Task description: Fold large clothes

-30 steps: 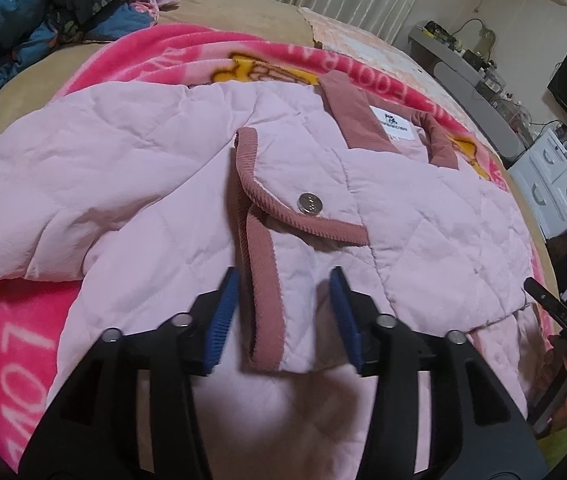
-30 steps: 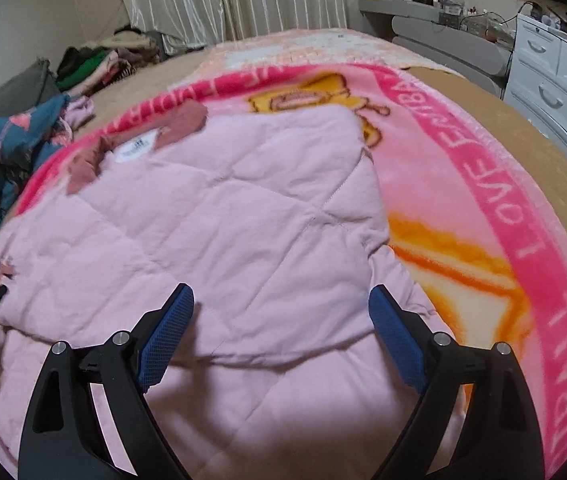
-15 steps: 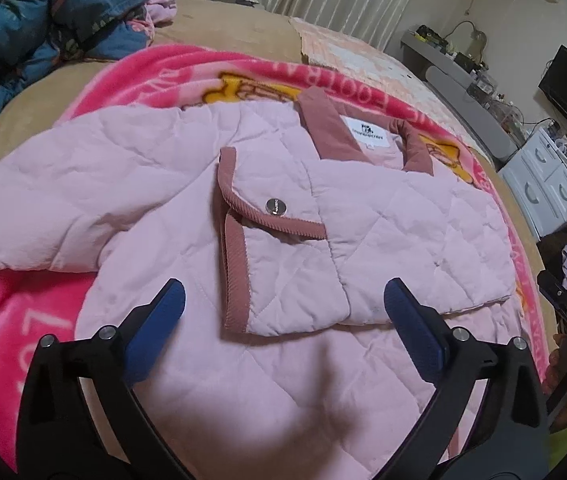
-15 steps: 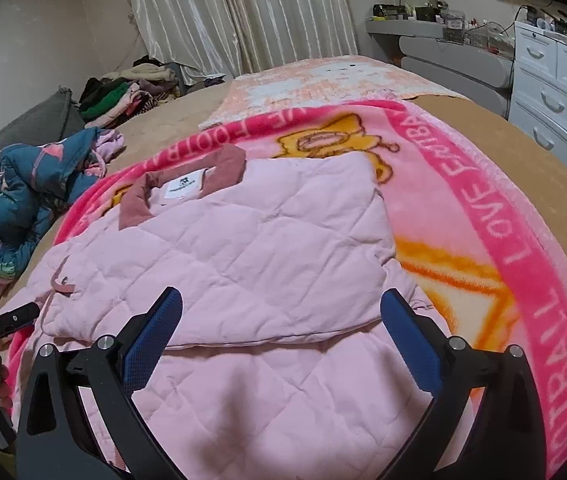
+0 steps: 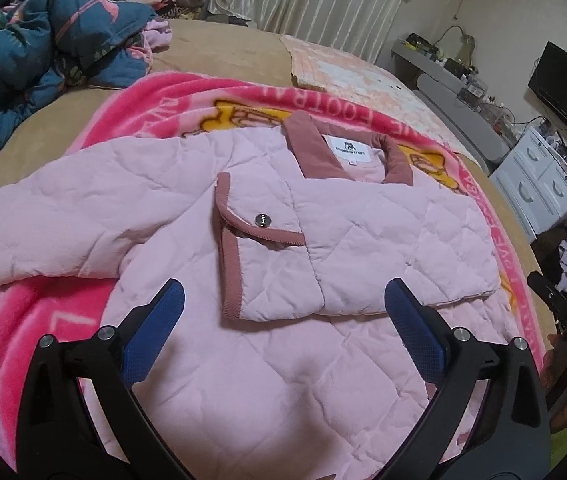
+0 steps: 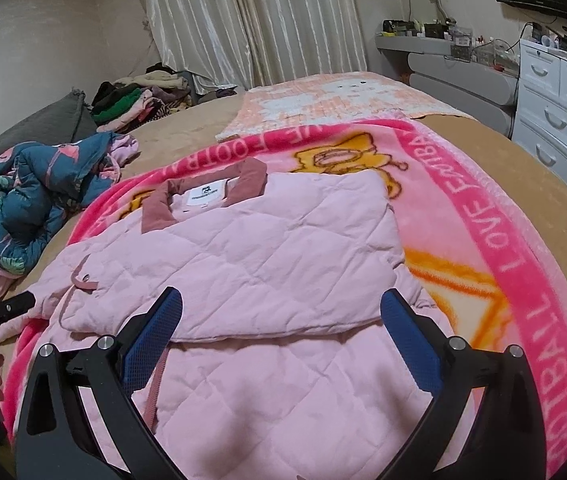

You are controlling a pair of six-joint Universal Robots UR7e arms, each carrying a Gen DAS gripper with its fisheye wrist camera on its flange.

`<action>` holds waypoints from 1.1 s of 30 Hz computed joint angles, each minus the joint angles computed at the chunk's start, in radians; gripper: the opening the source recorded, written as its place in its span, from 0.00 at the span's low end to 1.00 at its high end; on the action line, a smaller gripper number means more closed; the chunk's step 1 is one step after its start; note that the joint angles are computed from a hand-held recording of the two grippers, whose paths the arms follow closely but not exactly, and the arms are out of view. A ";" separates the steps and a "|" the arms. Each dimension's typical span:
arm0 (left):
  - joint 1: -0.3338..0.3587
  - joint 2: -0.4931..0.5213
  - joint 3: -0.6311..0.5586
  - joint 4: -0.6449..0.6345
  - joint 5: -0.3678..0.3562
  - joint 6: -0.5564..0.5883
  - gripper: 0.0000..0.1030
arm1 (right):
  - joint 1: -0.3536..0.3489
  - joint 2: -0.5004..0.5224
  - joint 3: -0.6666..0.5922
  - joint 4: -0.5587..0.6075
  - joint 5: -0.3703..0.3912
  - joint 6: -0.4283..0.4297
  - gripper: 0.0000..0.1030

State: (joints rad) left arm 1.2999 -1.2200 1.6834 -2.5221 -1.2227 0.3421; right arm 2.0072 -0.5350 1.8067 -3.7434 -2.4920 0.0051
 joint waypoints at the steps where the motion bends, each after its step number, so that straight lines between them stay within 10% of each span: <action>1: -0.002 -0.005 0.003 -0.003 0.006 0.002 0.91 | 0.003 0.001 -0.001 0.004 0.002 0.002 0.96; 33: 0.038 -0.123 -0.024 0.016 0.037 0.016 0.91 | 0.173 0.206 -0.408 0.314 -0.022 -0.030 0.96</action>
State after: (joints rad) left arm 1.3381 -1.3428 1.6593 -2.5062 -1.1853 0.3583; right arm 2.1806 -0.3292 1.3988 -3.4294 -2.5143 -0.0248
